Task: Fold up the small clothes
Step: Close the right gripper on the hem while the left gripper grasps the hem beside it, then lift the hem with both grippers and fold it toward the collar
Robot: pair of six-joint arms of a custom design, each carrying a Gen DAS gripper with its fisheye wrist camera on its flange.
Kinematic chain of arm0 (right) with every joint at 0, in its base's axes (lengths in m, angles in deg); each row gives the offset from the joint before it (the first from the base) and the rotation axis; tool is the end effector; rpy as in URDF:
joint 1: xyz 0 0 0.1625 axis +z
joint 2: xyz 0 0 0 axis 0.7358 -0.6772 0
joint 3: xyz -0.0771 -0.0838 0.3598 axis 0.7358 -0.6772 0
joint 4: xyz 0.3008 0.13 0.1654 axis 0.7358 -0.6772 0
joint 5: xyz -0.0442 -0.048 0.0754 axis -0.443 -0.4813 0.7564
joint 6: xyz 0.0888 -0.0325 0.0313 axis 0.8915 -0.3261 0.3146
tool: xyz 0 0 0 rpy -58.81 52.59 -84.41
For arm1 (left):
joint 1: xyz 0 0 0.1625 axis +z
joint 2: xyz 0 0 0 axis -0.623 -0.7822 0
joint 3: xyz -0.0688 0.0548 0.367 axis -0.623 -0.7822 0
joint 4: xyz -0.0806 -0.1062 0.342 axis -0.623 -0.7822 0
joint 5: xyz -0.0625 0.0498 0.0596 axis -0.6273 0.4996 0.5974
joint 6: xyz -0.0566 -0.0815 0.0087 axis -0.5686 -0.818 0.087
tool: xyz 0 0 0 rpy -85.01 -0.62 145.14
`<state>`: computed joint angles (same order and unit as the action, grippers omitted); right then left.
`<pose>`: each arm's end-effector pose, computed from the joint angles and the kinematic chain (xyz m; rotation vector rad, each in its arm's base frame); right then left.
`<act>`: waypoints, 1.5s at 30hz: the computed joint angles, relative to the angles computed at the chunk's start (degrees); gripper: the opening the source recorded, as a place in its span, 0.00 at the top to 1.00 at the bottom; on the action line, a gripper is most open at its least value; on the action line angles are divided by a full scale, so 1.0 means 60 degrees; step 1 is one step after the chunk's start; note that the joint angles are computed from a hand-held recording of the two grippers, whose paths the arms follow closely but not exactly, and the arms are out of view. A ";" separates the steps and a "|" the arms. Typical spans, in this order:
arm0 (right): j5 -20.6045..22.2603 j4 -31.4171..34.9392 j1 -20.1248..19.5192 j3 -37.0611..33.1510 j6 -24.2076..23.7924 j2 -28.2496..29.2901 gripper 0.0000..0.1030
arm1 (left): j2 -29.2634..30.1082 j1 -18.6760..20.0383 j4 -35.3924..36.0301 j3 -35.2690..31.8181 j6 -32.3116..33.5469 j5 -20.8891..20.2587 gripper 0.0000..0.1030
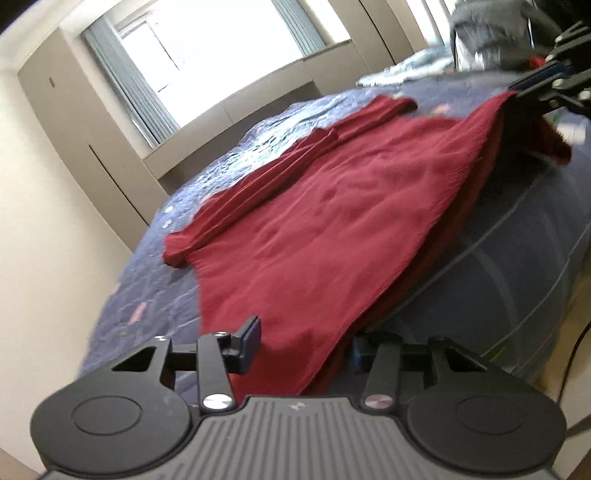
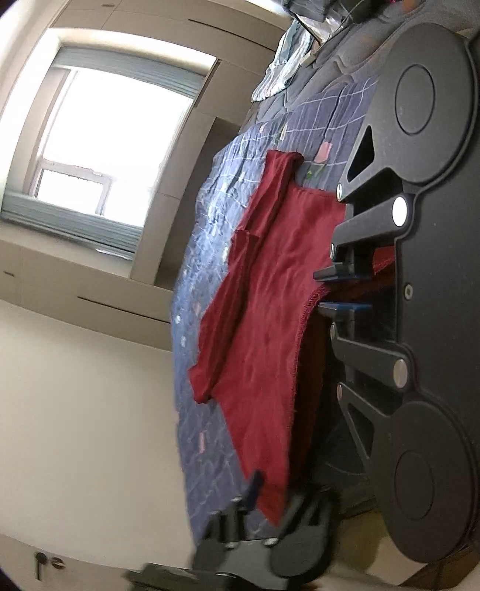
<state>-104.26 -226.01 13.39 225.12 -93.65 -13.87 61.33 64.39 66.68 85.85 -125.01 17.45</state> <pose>-0.0207 -0.3608 0.2895 0.9926 -1.9547 1.0639 -0.3112 -0.4002 -0.0693 1.0865 1.7553 -0.7474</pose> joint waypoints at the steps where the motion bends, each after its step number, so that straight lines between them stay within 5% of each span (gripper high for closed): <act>1: -0.0142 0.0017 0.0001 0.0017 -0.0154 0.0036 0.89 | 0.0009 0.0040 0.0190 -0.0043 -0.0063 -0.0009 0.53; 6: -0.0918 -0.0644 0.0058 0.0148 -0.0992 0.0721 0.88 | -0.0004 0.0120 0.0910 -0.0109 -0.0412 0.0029 0.63; 13: -0.1939 -0.1458 0.0261 0.0006 -0.1957 0.1709 0.68 | -0.0143 0.0085 0.0579 0.0128 0.0464 0.0047 0.82; 21: -0.1508 -0.2613 -0.0035 0.0029 -0.3044 0.2339 0.44 | -0.0523 0.0060 -0.0184 0.0543 0.1303 -0.0031 0.94; 29: -0.1201 -0.3644 -0.0280 -0.0072 -0.3033 0.2738 0.43 | -0.0923 0.0081 -0.0827 0.0716 0.2004 -0.0229 0.94; 32: -0.0915 -0.4311 -0.0373 -0.0124 -0.3440 0.3068 0.56 | -0.0948 0.0093 -0.0865 0.0738 0.2154 -0.0213 0.94; 34: -0.0908 -0.4343 -0.0357 -0.0151 -0.3561 0.3052 0.84 | -0.0962 0.0072 -0.0836 0.0770 0.2162 -0.0180 0.94; 45: -0.0343 -0.1870 -0.0384 0.0203 -0.1901 0.0636 0.96 | -0.1846 -0.0504 -0.1639 0.1809 0.2945 -0.0069 0.96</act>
